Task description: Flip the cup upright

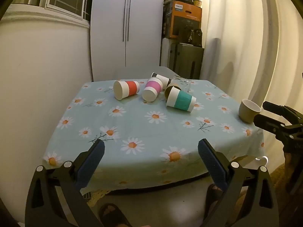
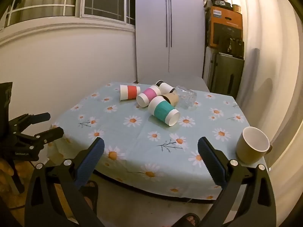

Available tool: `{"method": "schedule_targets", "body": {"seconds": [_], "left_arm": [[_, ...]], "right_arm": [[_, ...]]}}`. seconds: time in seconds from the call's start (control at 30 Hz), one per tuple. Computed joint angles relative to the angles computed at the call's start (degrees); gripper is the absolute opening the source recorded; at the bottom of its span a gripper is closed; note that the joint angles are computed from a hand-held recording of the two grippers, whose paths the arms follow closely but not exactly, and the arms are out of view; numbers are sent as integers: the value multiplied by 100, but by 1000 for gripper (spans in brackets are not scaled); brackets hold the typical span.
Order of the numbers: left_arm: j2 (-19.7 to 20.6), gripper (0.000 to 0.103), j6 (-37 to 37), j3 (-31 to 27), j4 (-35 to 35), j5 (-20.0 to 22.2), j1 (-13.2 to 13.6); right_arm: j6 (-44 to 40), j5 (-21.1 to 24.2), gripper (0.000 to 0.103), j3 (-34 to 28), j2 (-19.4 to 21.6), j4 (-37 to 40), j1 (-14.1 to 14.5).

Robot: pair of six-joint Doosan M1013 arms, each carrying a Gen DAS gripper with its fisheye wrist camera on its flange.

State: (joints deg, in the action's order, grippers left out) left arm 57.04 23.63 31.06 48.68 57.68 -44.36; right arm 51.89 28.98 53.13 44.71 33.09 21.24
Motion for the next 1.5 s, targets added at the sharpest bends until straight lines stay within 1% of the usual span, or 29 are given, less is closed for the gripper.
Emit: {"method": "schedule_targets", "body": {"seconds": [0.03,0.07,0.1,0.13,0.27,0.3,0.43,0.93,1.0,1.27,1.37,1.5], "left_arm": [[-4,96,-3,6,4,-9,0],[-5,96,-7,9,14,-10,-1],[-7,96,-10,11,19,-7,-2],[-10,96,-15,15,20,-10,-1],[30,96,25,-85,10,68,-27],[10,96,26,-33,3,18,-14],[22,96,30,-68,10,48,-27],[84,96,78,-194,-4,117,-37],[53,96,43,-122,21,61,-31],[50,96,30,-117,35,70,-42],[112,96,74,-231,-1,101,-41],[98,96,70,-202,11,87,-39]], "right_arm": [[150,155,98,-151,67,57,-33],[128,185,98,-183,86,73,-27],[-48,15,98,5,-2,389,-59],[-29,21,98,15,-5,428,-73],[71,-22,98,12,-1,206,-44],[54,-29,98,19,-3,219,-46],[120,9,98,-22,23,155,-44],[132,-14,98,-23,32,111,-39],[112,1,98,-26,32,118,-43],[121,-69,98,30,-3,87,-38],[145,-63,98,27,-5,61,-36],[139,-50,98,30,-15,51,-37]]}}
